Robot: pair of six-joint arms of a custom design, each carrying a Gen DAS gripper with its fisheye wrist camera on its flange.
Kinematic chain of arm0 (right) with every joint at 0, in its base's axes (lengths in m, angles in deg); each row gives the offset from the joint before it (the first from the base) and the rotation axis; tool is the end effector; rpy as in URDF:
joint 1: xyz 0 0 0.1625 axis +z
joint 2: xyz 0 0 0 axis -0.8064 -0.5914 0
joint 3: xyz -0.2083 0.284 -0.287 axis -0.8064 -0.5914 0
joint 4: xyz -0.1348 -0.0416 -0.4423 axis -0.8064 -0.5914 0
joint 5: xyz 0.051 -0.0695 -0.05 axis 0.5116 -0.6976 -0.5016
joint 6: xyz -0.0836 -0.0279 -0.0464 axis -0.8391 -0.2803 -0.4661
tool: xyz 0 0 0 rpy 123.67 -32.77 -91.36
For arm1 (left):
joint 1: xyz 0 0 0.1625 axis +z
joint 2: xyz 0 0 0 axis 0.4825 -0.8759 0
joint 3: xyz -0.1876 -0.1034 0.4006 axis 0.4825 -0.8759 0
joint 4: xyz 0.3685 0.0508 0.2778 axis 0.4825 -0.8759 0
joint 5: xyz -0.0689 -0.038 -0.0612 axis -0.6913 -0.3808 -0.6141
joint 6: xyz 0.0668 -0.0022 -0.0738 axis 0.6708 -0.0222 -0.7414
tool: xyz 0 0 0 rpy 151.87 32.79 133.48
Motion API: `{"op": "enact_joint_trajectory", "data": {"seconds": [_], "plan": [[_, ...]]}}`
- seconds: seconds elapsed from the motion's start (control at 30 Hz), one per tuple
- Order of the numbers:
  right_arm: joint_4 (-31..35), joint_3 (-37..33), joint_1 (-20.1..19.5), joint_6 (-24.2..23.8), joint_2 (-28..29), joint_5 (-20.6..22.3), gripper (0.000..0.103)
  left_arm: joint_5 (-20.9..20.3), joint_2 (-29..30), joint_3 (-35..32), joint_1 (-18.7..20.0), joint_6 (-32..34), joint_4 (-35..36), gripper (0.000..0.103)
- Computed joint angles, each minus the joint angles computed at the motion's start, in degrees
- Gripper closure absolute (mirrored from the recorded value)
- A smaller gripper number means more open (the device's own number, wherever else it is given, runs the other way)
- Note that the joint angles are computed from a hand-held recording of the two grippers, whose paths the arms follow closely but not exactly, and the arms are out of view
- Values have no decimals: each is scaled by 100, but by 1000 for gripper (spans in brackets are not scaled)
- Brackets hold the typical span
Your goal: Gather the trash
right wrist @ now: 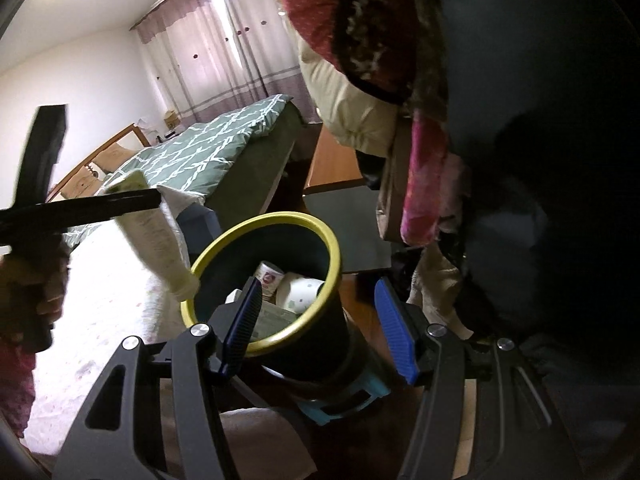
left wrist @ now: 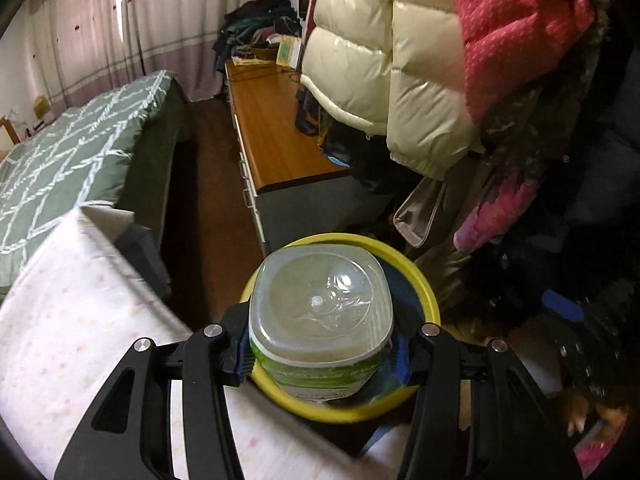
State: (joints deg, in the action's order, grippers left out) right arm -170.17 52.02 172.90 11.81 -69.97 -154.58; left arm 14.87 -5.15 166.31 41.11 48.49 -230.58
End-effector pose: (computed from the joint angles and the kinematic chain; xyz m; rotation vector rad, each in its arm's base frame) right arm 0.4119 -0.5730 -0.0162 0.5274 -2.5084 1.0130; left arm -0.0690 -0.7448 0.4125 0.6039 2.3894 -0.7035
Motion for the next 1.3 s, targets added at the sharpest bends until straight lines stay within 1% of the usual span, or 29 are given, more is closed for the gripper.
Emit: {"op": "enact_joint_trajectory", "data": {"seconds": [0.1, 0.2, 0.23, 0.27, 0.33, 0.43, 0.53, 0.6, 0.67, 0.73, 0.8, 0.83, 0.87, 0.97, 1.03, 1.13, 1.23, 1.27, 1.3], "plan": [[38, 21, -43, 49, -21, 8, 47, -155, 250, -141, 67, -95, -51, 52], [66, 36, -64, 90, -33, 19, 47, -199, 469, -265, 108, -211, -92, 52], [74, 37, -67, 95, -35, 22, 47, -190, 488, -255, 117, -230, -128, 47], [82, 38, -62, 95, -37, 13, 47, -132, 521, -247, 119, -257, -216, 32], [83, 38, -37, 88, -33, -14, 47, -63, 491, -143, 110, -265, -457, 18], [94, 28, -4, 50, -25, -32, 47, -15, 235, 57, 82, -374, -509, 15], [157, -26, 44, 16, 26, -3, 46, 20, -277, 504, 39, -459, -789, 9], [227, -92, 78, -32, 86, 55, 46, 197, -698, 920, -23, -386, -1111, 6], [325, -187, 128, -105, 172, 148, 46, 391, -1069, 1285, -75, -312, -1408, 5], [417, -274, 195, -169, 248, 214, 46, 716, -1560, 1738, -138, -351, -1687, 5], [524, -401, 288, -256, 358, 337, 45, 928, -1992, 2064, -173, -527, -1736, 5], [565, -454, 326, -289, 402, 378, 44, 1087, -2307, 2310, -206, -677, -1774, 5], [616, -534, 385, -348, 470, 440, 42, 1231, -2535, 2470, -241, -774, -1783, 5], [724, -758, 584, -531, 669, 587, 39, 1925, -3229, 3071, -448, -858, -2202, 5], [809, -879, 694, -638, 776, 711, 38, 2775, -3630, 3495, -718, -569, -2842, 5], [944, -1049, 906, -855, 942, 905, 38, 3643, -4135, 3910, -1067, -159, -3432, 5], [921, -1110, 1073, -982, 1030, 937, 35, 4189, -4714, 4208, -1421, -217, -3429, 5], [877, -1096, 1139, -1029, 1041, 927, 33, 4372, -4802, 4275, -1539, -62, -3624, 5], [858, -1080, 1185, -1048, 1036, 896, 33, 4605, -4855, 4346, -1697, 304, -4059, 5]]}}
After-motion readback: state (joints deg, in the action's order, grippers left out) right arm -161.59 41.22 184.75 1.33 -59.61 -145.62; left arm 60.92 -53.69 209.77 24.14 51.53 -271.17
